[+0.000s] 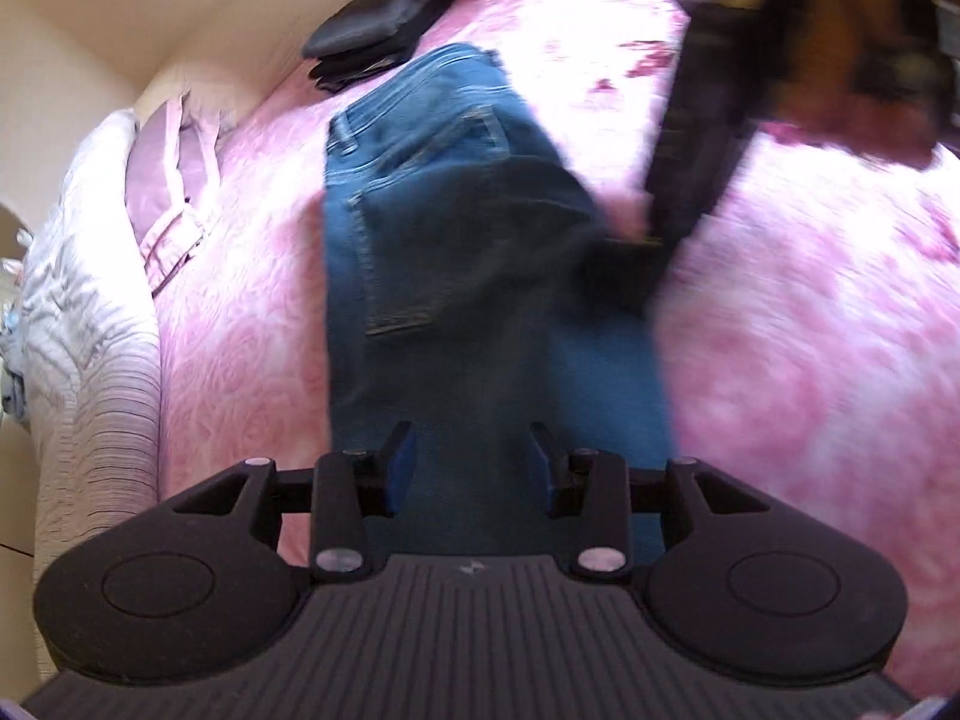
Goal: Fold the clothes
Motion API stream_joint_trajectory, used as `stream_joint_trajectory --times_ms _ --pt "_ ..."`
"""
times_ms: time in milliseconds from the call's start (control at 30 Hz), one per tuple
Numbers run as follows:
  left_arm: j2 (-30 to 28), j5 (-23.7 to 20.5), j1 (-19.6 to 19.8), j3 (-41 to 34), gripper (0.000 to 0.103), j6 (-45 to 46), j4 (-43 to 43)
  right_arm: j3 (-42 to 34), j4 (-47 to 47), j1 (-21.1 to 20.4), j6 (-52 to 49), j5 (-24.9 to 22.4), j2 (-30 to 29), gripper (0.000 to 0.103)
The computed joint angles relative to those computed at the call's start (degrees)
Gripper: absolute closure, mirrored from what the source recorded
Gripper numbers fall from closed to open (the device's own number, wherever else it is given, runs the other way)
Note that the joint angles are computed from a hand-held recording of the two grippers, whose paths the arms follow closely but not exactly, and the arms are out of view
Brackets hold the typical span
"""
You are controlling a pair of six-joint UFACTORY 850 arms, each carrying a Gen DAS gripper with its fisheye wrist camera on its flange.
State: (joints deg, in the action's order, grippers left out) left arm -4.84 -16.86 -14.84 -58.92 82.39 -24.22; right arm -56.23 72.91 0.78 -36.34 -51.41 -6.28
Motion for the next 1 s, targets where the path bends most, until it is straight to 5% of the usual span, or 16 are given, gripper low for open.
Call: stream_joint_trajectory --times_ms 200,400,500,533,567,767,800,833,933,1000 --pt "-7.8 -1.9 0.3 -7.7 0.068 -14.1 12.0 1.4 -0.3 0.4 6.9 1.4 4.1 0.097" --pt "-0.8 -0.7 -0.9 -1.2 0.065 4.1 -5.3 -1.0 -4.3 -1.3 7.9 1.2 3.1 0.09" --pt "3.3 -2.3 -2.7 3.8 0.057 14.9 -14.1 -2.0 -4.4 -3.4 6.2 5.5 3.6 0.068" --pt "3.9 -2.3 -3.7 5.2 0.057 17.4 -15.8 -2.5 -4.5 -4.1 6.6 7.7 3.4 0.048" --pt "4.1 -2.0 -4.6 6.2 0.057 18.6 -16.7 -3.1 -4.5 -4.7 6.8 9.9 2.9 0.039" --pt "1.1 1.7 -8.3 6.7 0.064 10.6 -9.1 -14.3 -6.5 -5.5 6.9 13.9 -7.5 0.041" --pt "0.8 2.5 -8.5 6.7 0.064 9.0 -7.5 -16.9 -8.4 -5.1 8.1 14.3 -9.4 0.049" --pt "0.7 3.3 -8.7 6.8 0.065 7.6 -5.9 -19.6 -12.8 -4.4 11.0 15.1 -11.0 0.072" --pt "0.3 4.7 -9.3 6.8 0.074 -1.4 1.9 -25.5 -21.1 -3.2 14.1 14.7 -14.4 0.089" --pt "0.3 5.0 -9.5 6.8 0.076 -6.7 6.2 -28.5 -24.1 -2.7 13.5 13.7 -16.3 0.089"
